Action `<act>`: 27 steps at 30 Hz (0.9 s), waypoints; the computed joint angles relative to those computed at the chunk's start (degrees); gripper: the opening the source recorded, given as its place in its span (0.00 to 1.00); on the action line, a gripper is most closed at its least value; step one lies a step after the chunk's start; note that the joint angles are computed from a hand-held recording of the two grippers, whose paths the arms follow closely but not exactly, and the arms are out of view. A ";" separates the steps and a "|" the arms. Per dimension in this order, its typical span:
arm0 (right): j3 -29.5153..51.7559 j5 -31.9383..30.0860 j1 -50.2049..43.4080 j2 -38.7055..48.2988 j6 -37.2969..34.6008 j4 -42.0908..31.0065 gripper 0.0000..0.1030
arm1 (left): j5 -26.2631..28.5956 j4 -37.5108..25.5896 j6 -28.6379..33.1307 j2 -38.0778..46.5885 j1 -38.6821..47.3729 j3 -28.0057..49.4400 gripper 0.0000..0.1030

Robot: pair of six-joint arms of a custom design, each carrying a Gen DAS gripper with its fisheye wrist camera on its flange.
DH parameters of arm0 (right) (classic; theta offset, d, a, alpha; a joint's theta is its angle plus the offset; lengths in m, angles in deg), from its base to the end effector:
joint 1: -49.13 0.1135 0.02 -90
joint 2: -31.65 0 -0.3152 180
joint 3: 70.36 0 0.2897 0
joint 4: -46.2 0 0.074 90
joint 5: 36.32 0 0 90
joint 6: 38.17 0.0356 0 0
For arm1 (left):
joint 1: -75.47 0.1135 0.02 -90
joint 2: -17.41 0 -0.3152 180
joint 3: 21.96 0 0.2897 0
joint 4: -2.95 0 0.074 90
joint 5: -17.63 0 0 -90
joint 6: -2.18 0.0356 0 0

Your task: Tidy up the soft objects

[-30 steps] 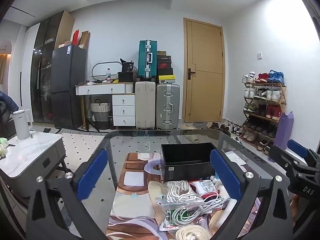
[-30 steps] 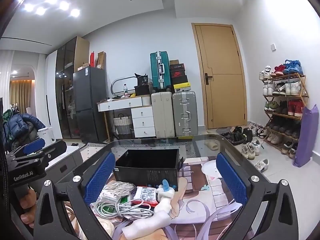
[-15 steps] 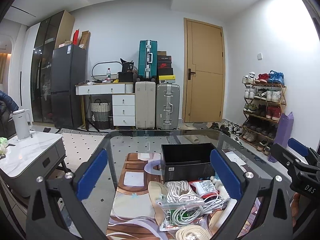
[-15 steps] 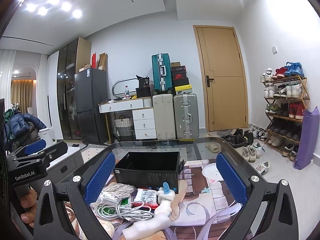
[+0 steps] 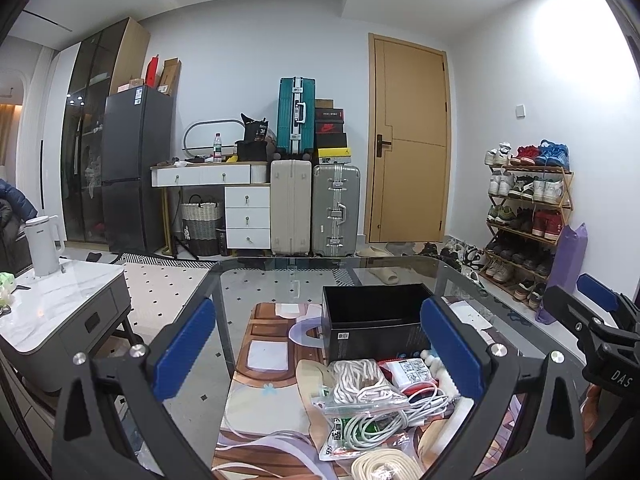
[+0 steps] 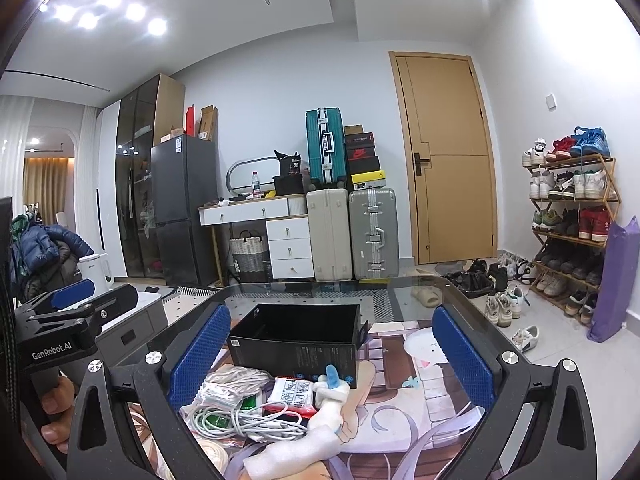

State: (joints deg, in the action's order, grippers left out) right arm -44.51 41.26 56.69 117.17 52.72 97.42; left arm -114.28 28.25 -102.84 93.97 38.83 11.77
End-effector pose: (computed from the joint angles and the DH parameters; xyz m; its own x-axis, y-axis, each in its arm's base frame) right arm 0.2461 0.0404 0.1617 -0.1509 -0.0047 -0.9885 -0.3371 0.9403 0.0470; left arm 0.2188 -0.1331 0.1929 -0.2161 -0.0796 -0.9731 -0.1273 0.9905 -0.0528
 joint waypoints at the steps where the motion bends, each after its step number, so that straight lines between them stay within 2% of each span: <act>1: -0.02 0.05 0.05 0.02 0.01 0.07 1.00 | 0.32 -0.02 0.12 -0.18 0.23 0.03 1.00; 27: 0.00 -0.09 0.02 -0.56 -0.23 -0.45 1.00 | 1.85 -0.67 -0.76 -0.75 1.26 -0.47 1.00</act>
State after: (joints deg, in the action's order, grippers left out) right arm -44.51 41.16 56.70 116.61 52.49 96.97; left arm -112.43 27.58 -103.61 93.22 40.10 11.30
